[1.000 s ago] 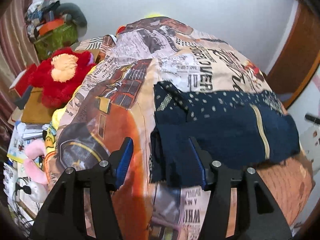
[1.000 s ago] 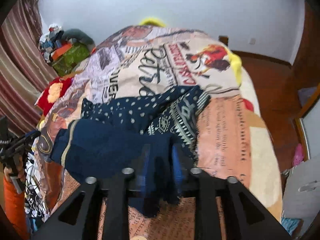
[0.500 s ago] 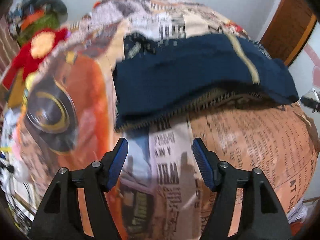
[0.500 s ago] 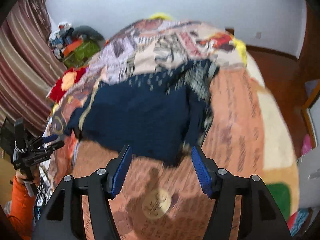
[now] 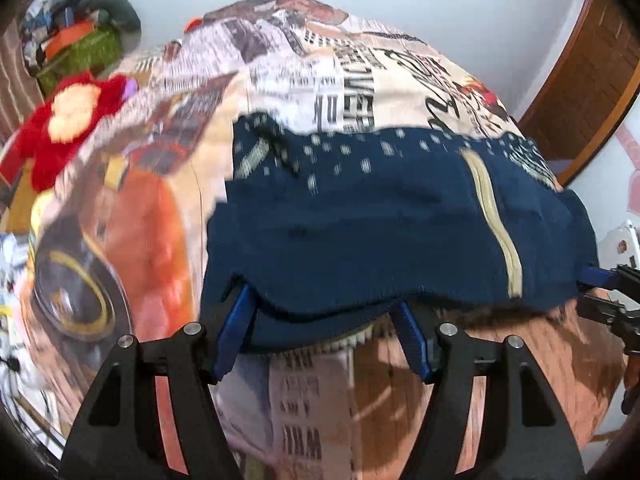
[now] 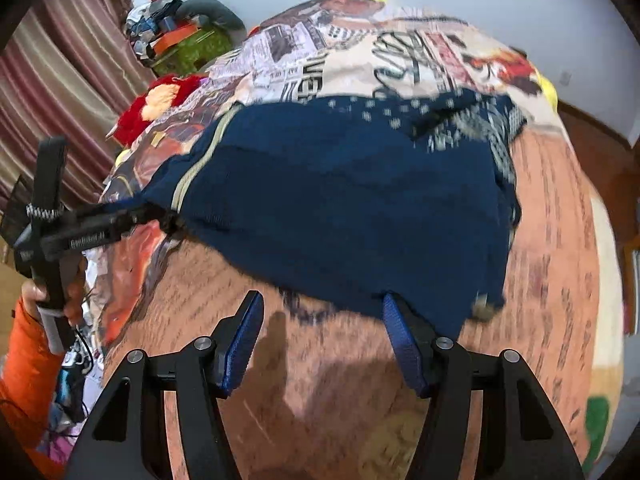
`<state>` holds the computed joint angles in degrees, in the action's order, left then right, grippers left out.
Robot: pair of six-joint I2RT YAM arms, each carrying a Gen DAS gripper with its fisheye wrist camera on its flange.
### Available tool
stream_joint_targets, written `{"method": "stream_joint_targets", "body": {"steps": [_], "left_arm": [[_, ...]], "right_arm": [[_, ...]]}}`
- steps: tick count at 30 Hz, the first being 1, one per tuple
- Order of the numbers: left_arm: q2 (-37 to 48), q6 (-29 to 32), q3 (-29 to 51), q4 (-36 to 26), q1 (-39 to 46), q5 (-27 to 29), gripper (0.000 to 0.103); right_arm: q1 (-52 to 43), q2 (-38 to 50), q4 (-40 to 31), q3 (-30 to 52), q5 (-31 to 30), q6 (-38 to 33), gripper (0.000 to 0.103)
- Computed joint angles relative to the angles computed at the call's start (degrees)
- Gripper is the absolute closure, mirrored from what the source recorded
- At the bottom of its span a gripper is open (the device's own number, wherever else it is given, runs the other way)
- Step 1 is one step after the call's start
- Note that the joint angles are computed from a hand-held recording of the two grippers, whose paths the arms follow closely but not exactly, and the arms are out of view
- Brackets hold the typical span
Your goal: Fold large clothes
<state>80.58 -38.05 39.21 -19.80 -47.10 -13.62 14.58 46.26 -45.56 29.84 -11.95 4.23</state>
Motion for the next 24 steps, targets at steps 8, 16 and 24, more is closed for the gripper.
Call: {"method": "stream_joint_targets", "body": {"steps": [8, 16, 24], "left_arm": [[11.0, 9.3, 12.5, -1.0, 5.5, -0.9, 0.037], [23.8, 17.0, 28.5, -2.8, 12.1, -2.8, 0.037], [25.4, 20.3, 33.3, -3.9, 19.1, -2.0, 0.037]], "right_arm": [[-7.1, 16.1, 9.7, 6.9, -2.3, -4.3, 0.043], [-14.2, 34.7, 16.8, 20.2, -3.8, -5.0, 0.043], [-19.8, 44.6, 15.8, 33.0, -2.9, -5.4, 0.043]]}}
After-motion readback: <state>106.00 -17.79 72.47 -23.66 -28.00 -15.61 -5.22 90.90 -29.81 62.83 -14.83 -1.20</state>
